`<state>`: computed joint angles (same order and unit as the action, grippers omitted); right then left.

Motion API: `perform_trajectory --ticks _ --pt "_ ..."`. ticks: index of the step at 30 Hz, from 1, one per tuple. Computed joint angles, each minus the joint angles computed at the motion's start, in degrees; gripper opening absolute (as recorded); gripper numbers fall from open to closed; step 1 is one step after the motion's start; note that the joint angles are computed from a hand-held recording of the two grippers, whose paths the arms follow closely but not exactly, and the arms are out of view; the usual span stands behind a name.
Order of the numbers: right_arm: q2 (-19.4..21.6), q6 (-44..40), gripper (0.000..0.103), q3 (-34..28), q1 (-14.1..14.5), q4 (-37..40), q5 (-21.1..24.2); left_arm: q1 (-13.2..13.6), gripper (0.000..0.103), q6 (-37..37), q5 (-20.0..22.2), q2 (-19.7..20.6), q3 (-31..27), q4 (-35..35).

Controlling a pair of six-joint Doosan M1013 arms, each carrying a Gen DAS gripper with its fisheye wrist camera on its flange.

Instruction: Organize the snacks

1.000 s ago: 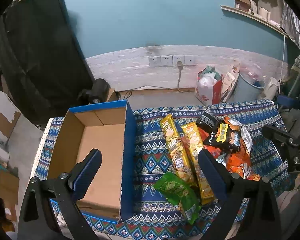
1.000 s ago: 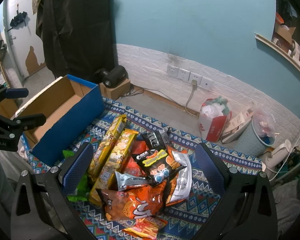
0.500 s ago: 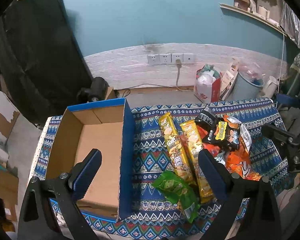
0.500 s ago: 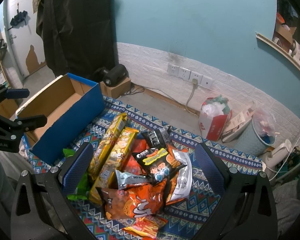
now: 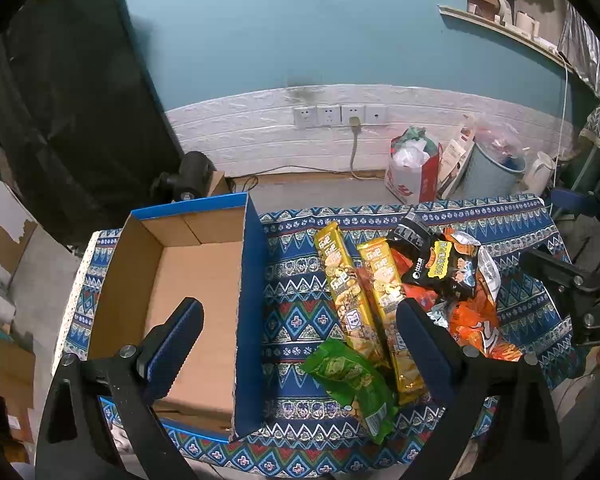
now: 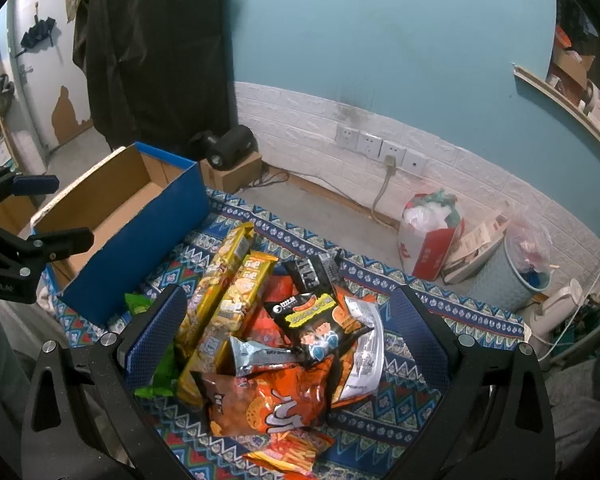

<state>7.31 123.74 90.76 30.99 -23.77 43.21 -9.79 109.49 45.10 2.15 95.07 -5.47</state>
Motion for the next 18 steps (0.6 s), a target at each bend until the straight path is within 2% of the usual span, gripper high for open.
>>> perform_trajectory --ticks 18 --pt "0.06 -0.16 0.100 -0.03 0.01 0.11 0.30 0.10 0.098 0.79 0.89 0.06 -0.36 -0.52"
